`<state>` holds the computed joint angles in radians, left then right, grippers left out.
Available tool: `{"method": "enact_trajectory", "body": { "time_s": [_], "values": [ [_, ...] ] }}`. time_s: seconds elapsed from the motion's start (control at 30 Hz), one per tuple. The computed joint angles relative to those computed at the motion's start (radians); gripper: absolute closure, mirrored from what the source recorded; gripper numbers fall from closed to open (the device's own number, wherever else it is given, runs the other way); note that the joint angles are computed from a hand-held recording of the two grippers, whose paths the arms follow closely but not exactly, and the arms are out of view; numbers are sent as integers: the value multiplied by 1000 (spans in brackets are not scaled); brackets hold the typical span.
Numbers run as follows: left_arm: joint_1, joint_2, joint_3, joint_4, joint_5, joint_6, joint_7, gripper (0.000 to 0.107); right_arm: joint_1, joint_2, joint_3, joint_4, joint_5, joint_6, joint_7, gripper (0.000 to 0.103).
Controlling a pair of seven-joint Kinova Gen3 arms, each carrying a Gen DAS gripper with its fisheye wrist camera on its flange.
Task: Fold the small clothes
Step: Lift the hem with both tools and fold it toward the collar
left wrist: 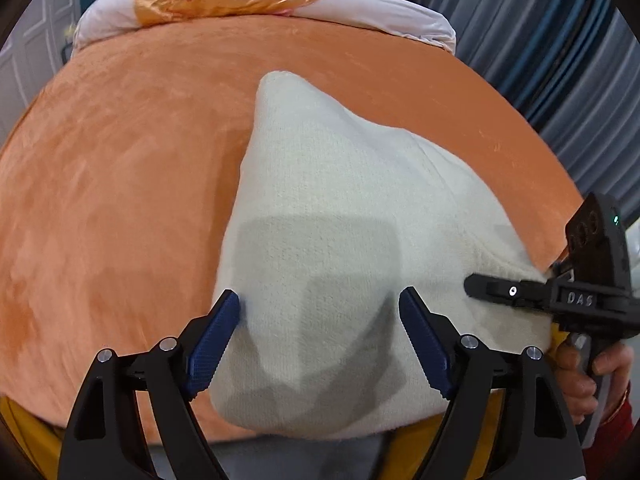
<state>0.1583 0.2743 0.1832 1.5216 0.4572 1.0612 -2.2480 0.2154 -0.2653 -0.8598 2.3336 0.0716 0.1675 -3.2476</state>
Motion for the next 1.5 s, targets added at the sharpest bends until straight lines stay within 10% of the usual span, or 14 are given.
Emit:
{"method": "enact_trajectory", "body": {
  "time_s": [0.33, 0.6, 0.87, 1.13, 1.3, 1.5],
  "values": [
    [23, 95, 16, -65, -9, -49, 109, 18, 31, 122, 5, 2, 98, -65, -79, 46],
    [-57, 61, 34, -93, 102, 27, 18, 77, 158, 38, -170, -203, 195, 242, -61, 69],
    [-136, 93, 4, -191, 170, 155, 9, 88, 48, 123, -161, -431, 447, 451, -150, 70],
    [-210, 201, 3, -201, 213, 269, 32, 65, -50, 149, -123, -399, 419, 542, -280, 70],
    [-207, 300, 12, -258, 238, 322, 88, 24, -100, 163, -103, -356, 442, 548, -398, 70],
    [-267, 436, 56, -335, 304, 470, 153, 29, -184, 194, -67, -411, 479, 625, -386, 70]
  ]
}}
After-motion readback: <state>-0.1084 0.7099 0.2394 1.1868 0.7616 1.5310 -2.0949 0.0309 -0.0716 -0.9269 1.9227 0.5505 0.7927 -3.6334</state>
